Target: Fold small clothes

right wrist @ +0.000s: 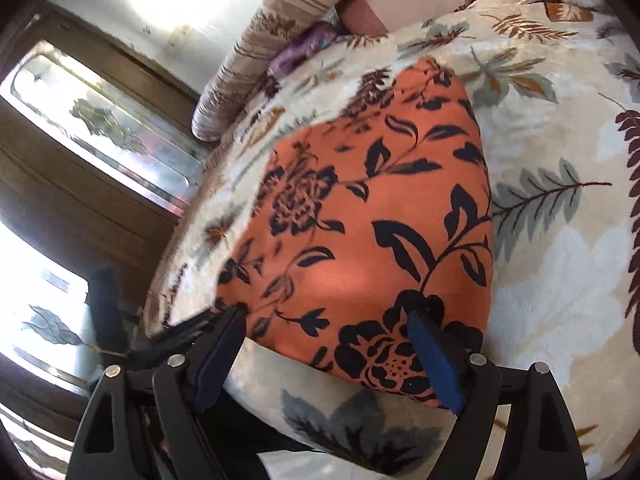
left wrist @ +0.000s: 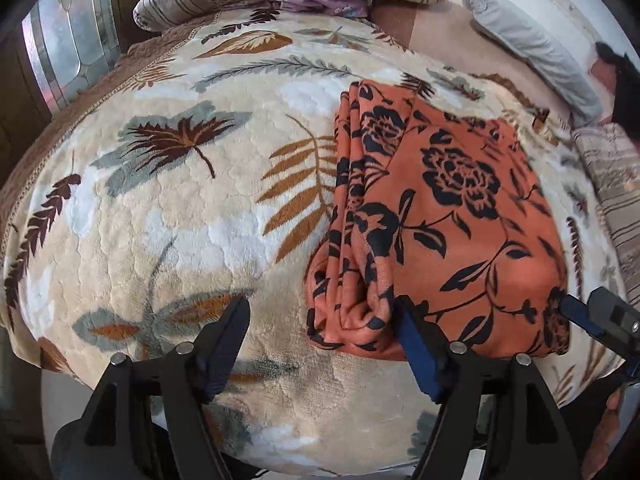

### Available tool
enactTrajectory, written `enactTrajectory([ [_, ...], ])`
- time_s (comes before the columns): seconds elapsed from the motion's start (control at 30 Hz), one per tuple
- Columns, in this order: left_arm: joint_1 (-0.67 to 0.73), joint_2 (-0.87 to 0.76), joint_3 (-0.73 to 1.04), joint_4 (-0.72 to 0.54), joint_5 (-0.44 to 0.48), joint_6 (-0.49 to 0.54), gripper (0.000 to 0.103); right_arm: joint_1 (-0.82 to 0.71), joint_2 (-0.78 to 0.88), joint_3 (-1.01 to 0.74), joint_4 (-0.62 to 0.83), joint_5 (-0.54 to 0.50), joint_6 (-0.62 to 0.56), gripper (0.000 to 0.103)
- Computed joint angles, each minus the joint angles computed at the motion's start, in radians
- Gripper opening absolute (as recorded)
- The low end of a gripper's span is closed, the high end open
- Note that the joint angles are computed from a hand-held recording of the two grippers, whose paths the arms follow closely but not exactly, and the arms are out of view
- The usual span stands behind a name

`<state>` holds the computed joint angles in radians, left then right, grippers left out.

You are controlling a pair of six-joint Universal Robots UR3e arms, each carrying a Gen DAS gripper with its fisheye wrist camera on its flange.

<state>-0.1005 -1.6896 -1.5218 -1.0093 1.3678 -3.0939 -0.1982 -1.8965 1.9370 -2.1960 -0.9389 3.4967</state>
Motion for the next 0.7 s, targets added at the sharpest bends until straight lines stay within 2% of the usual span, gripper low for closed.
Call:
enactTrajectory([
  [0.07,0.045,0.005,0.016,-0.002,-0.092,0.008,0.076,-0.079,-0.077,0.029,0.016,0.042,-0.021,0.085],
  [0.1,0.056,-0.005,0.038,-0.006,-0.118,0.008,0.080,-0.115,-0.106,0.047,0.025,0.056,-0.031,0.085],
  [0.17,0.079,-0.056,0.112,-0.023,-0.185,0.014,0.084,-0.238,-0.159,0.073,0.116,0.106,-0.084,0.085],
  [0.27,0.082,-0.189,0.279,-0.090,-0.274,0.035,0.084,-0.376,-0.124,0.102,0.181,0.175,-0.143,0.085],
  [0.37,0.052,-0.343,0.463,-0.174,-0.294,0.053,0.084,-0.407,0.005,0.121,0.141,0.249,-0.159,0.086],
  [0.47,0.003,-0.461,0.596,-0.244,-0.231,0.061,0.084,-0.346,0.161,0.105,0.047,0.261,-0.121,0.086],
  [0.5,-0.006,-0.475,0.592,-0.234,-0.224,0.059,0.084,-0.317,0.202,0.087,0.027,0.241,-0.103,0.086],
  [0.53,-0.008,-0.455,0.546,-0.186,-0.225,0.054,0.081,-0.284,0.218,0.061,0.002,0.218,-0.106,0.077],
  [0.57,-0.002,-0.452,0.542,-0.197,-0.266,0.079,0.054,-0.254,0.240,0.012,0.047,0.218,-0.156,0.047],
  [0.6,0.000,-0.460,0.569,-0.234,-0.288,0.084,0.045,-0.203,0.269,-0.068,0.101,0.156,-0.192,0.042],
  [0.67,-0.019,-0.458,0.595,-0.225,-0.257,0.059,0.032,-0.169,0.279,-0.141,0.136,0.099,-0.224,0.034],
  [0.7,-0.025,-0.458,0.608,-0.222,-0.255,0.053,0.030,-0.165,0.272,-0.165,0.139,0.085,-0.236,0.033],
])
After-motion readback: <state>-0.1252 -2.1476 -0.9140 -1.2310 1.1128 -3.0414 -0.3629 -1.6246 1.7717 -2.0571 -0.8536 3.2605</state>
